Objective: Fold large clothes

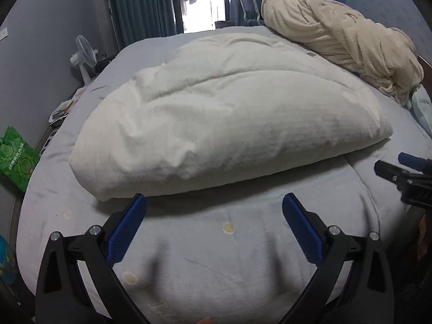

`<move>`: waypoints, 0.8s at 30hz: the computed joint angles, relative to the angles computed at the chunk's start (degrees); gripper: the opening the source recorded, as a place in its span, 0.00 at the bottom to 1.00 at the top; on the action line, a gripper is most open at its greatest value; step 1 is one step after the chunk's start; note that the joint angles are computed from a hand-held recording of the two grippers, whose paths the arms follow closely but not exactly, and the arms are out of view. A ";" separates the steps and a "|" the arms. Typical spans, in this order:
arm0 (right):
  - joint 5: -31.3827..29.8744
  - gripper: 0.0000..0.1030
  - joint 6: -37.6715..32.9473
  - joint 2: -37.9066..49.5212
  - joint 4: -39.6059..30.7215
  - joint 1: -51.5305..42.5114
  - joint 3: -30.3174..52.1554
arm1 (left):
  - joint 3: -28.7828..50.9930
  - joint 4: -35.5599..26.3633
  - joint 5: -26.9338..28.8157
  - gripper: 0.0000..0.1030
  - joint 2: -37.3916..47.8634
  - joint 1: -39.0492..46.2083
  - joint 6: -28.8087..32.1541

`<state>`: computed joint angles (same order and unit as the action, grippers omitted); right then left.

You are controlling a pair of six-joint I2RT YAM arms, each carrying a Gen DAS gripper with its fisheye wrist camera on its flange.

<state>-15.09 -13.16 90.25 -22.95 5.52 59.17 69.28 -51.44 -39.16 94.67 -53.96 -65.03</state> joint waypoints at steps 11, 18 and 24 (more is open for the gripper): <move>1.32 0.94 -0.50 -1.47 1.18 1.38 -2.07 | -0.73 1.43 0.29 0.94 -0.79 -0.16 1.43; 1.65 0.94 -0.93 -1.42 1.38 1.54 -2.26 | -1.47 2.69 1.10 0.94 -1.53 0.61 1.28; 1.98 0.94 -0.69 -1.32 1.49 1.54 -2.34 | -1.77 3.20 1.56 0.94 -1.51 0.98 1.64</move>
